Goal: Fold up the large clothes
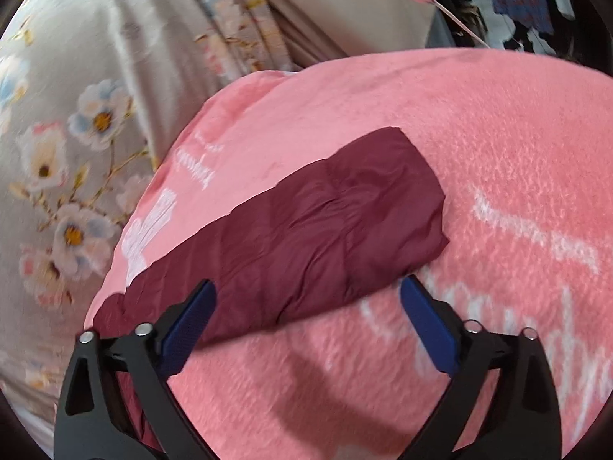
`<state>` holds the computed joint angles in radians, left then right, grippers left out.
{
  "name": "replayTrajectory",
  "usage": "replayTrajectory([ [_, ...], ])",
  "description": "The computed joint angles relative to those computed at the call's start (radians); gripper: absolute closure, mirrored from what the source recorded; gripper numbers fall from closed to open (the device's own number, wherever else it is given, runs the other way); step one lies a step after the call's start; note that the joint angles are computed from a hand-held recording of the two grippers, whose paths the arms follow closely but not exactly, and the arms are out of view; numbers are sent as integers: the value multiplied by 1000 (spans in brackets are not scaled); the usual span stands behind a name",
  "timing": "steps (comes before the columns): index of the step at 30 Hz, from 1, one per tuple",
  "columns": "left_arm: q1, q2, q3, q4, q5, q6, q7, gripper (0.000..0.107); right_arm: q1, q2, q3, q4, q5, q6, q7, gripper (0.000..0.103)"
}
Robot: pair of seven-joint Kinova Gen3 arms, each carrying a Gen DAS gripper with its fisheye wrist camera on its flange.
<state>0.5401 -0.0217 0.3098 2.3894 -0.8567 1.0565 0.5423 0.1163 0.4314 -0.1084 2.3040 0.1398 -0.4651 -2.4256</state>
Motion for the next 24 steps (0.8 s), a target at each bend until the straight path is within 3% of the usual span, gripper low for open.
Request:
replayTrajectory([
  [2, -12, 4, -11, 6, -14, -20, 2, 10, -25, 17, 29, -13, -49, -17, 12, 28],
  [4, -26, 7, -23, 17, -22, -44, 0, 10, -20, 27, 27, -31, -74, -11, 29, 42],
  [6, -43, 6, -38, 28, -21, -68, -14, 10, 7, 43, -12, -72, -106, 32, 48, 80],
  [8, -57, -2, -44, 41, -15, -79, -16, 10, -39, 30, 3, -106, -187, 83, 100, 95],
  [12, -83, -40, -44, 75, -8, -74, -2, 10, -224, -81, 66, -110, -232, 71, 263, 98],
  [17, -123, -72, -36, 105, 2, -61, 0, 10, -456, -170, 38, -202, -219, 115, 466, 98],
  [21, -158, -115, -36, 146, 15, -91, -2, 10, -592, -124, -51, -341, -176, 216, 580, 98],
  [24, -189, -143, -34, 174, 19, -125, -16, 10, -698, -49, -71, -437, -176, 285, 630, 98],
])
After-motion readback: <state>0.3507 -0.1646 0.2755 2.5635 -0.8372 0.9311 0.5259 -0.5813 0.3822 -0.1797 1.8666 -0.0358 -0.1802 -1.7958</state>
